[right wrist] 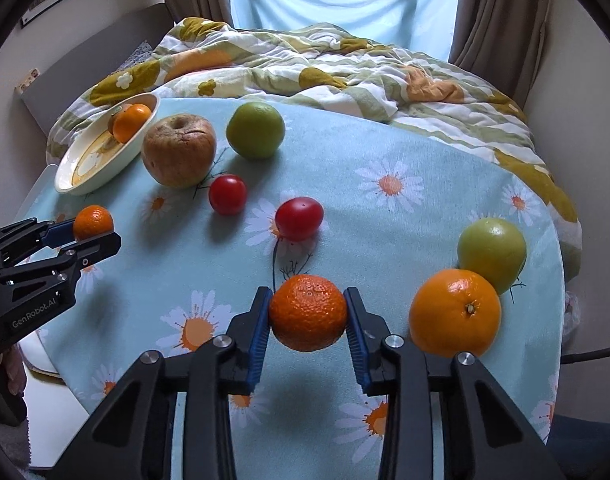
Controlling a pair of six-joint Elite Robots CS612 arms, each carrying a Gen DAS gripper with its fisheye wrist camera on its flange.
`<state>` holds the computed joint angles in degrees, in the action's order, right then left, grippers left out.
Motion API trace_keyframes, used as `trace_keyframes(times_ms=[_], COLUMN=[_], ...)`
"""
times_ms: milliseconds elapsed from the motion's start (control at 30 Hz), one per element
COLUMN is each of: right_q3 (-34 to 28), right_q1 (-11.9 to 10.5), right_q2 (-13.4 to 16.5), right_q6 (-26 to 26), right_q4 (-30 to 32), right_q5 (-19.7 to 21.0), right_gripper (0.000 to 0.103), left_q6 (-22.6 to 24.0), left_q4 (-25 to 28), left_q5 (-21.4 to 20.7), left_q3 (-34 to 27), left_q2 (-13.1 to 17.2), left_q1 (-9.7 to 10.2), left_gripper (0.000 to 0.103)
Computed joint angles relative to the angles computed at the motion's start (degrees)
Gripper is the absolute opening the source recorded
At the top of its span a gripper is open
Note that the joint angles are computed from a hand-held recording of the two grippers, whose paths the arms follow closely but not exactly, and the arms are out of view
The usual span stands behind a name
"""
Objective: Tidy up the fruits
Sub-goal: 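Place the tangerine in the bowl with the left tool while the right tool carries its tangerine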
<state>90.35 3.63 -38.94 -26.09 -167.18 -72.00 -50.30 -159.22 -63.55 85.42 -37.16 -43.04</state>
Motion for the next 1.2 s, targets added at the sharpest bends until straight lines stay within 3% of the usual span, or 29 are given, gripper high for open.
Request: trace_keyframes(times_ms=[333,533,900,1200], right_q3=[1.86,1.93,-0.44,-4.52], right_q1=[0.62,2.24,7.09,11.06], right_q2=[-3.55,-4.68,-4.19,-1.81], right_q6=[-3.06,-0.43,7.74,14.07], right_q4=[-0.31,-0.68,-1.82,-1.26], right_q5=[4.06,4.9,3.49,0.54], right_gripper=[0.033,0.033,0.033,0.033], left_q6=[-3.77,-1.9,5.68,14.0], left_q4=[-0.95,-2.55,-7.65,-12.63], left_q5=[3.74,3.96,2.35,-1.68], left_q3=[4.16,7.08,12.98,13.98], left_q2=[-4.23,-6.41,-9.95,-9.59], left_q1=[-1.1,-0.08,4.15,8.98], left_gripper=[0.044,0.044,0.044,0.044])
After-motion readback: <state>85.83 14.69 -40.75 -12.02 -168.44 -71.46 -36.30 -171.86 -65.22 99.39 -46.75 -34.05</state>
